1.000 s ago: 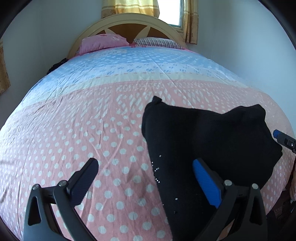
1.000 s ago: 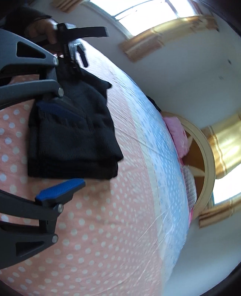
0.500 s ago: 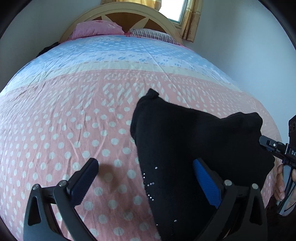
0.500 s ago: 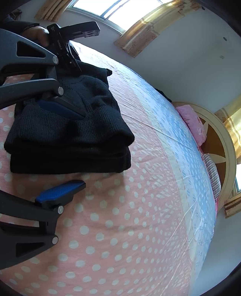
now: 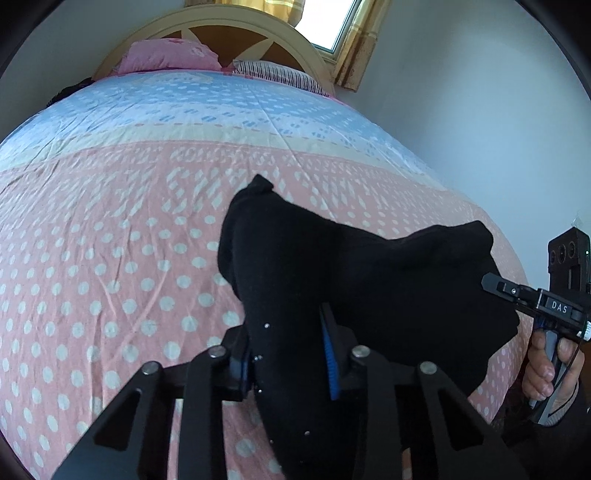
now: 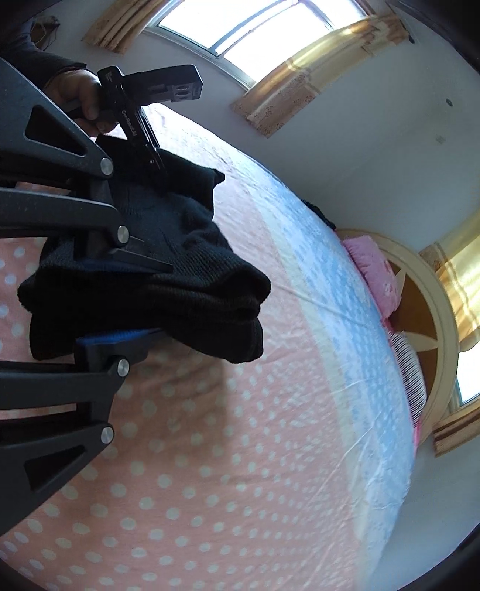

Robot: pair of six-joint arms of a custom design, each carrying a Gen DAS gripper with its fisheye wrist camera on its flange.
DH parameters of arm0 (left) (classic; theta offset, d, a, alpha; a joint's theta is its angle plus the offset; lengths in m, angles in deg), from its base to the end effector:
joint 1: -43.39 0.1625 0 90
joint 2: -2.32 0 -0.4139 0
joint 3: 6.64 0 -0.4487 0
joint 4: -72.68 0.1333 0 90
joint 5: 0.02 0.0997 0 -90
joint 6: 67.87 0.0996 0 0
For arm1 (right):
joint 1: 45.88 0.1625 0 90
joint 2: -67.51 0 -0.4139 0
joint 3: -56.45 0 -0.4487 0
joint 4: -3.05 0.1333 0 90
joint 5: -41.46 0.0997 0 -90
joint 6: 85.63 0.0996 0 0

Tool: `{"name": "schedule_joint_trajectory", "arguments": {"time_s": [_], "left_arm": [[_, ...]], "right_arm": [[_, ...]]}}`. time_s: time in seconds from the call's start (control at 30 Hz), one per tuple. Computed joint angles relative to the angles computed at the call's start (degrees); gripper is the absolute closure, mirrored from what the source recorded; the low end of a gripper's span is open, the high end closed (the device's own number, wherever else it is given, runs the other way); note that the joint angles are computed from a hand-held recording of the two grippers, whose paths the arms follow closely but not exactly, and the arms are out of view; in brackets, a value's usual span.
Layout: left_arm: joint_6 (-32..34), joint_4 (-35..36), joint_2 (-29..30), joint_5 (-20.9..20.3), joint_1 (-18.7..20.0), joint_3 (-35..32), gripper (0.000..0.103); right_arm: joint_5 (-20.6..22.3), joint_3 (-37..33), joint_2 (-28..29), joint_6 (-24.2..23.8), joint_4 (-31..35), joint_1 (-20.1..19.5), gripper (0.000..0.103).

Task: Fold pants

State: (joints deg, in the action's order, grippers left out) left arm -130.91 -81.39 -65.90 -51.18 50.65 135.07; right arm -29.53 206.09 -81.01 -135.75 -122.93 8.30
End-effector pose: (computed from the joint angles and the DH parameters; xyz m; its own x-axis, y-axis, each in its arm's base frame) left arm -0.3391 -0.2405 0.0238 -0.8707 0.2451 -0.4264 0.4467 0.7568 -0.4773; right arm -0.0010 -0.2845 0.3496 -0.9299 -0.2526 0.2672 -0.3640 0.7354 -0.5716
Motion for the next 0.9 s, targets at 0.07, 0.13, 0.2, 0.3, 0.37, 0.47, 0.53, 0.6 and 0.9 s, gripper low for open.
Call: {"name": "schedule_joint_trajectory", "arguments": {"time_s": [0.07,0.13,0.2,0.3,0.37,0.47,0.53,0.6,0.9], "left_arm": [[-0.9,1.03,-0.84,0.63,-0.87,0.13,0.078],[-2.21,1.93,-2.35,1.61,-1.95,0.65,0.079],[-3.86,3.77,-4.48,2.93,-3.23,1.22,0.079],[-7.27,10.83,-8.61,5.71,-5.37,1.71,0.079],[-10.46,16.72,-12.28,7.15,-6.74,2.09,0.079],[-16.35,28.46,-17.0,8.93,-8.56,1.71,0.079],[-20.23,35.87,-19.66,9.83,-9.53,1.38,0.079],[-23.84,41.62,-22.42,10.26,-10.3,1.5,0.079],[-37.81,61.93,-33.46,10.23,-13.2,3.07,0.079]], "right_arm": [[-1.31,-0.22,0.32,0.78,-1.06,2.82,0.077],[-3.06,-0.52,1.45,1.67,-2.5,5.69,0.077],[-5.27,-1.11,4.18,3.23,-4.58,9.35,0.077],[-8.72,-1.71,8.88,5.1,-8.47,14.73,0.077],[-11.19,-2.23,13.52,6.92,-11.85,19.22,0.077],[-13.84,-3.06,20.01,8.66,-16.59,24.5,0.077],[-15.3,-3.8,24.65,9.83,-19.7,27.88,0.077],[-16.47,-4.48,28.47,10.64,-22.01,30.52,0.077],[-20.12,-7.89,42.76,14.35,-29.7,40.05,0.077]]}}
